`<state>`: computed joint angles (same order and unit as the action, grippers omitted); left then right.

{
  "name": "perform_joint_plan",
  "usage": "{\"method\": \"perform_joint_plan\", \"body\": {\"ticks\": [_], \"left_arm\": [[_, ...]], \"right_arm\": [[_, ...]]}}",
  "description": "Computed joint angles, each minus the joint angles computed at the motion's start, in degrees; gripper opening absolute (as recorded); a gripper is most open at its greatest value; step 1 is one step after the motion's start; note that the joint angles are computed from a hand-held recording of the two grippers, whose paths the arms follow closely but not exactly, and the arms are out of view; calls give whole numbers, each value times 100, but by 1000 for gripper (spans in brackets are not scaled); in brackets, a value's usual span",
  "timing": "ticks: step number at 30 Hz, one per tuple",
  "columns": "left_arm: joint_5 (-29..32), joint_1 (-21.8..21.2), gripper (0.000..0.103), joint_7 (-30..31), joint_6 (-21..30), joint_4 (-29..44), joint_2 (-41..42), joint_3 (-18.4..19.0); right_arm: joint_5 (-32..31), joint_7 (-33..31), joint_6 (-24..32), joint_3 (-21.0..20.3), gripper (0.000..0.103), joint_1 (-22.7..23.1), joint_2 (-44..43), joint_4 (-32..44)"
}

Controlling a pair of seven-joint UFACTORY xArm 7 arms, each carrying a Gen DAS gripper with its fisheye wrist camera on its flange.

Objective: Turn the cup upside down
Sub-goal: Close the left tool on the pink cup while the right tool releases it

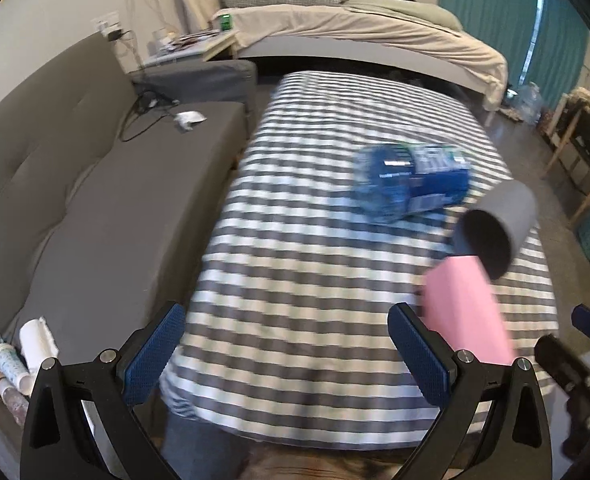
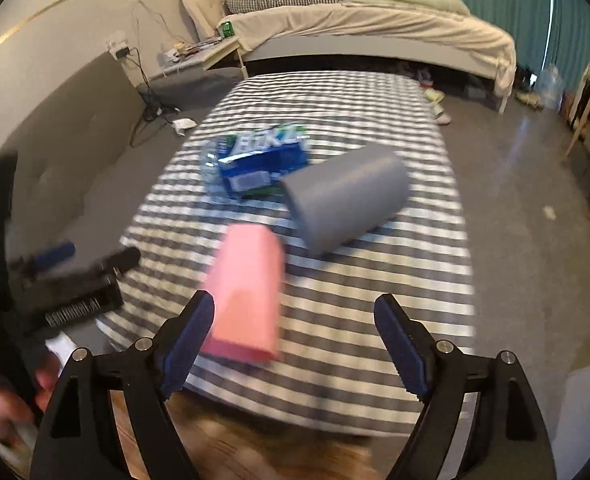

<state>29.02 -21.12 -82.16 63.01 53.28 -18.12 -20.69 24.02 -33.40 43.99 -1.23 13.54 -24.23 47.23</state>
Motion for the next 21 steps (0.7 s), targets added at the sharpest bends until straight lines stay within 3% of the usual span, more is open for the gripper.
{"method": "perform_joint_plan", "body": {"ticks": [5,9,19,21], "left_arm": [[-39,-148,103,296,-223,589,624,27],[-162,-288,103,518,-389,957,1046,196],[-826,-458,103,1187,-548,1665,1947,720],[-981,-475,103,1331,-380,1807,2125,779]], "right_arm": [[-517,-288,-321,-89,82,-268,-142,-253],[-291,-559,-304,-366,82,-334,-14,-168],[-131,-509,-420,-274,82,-567,447,-60],[-79,-492,-449,-262,82,-578,537,-39]]}}
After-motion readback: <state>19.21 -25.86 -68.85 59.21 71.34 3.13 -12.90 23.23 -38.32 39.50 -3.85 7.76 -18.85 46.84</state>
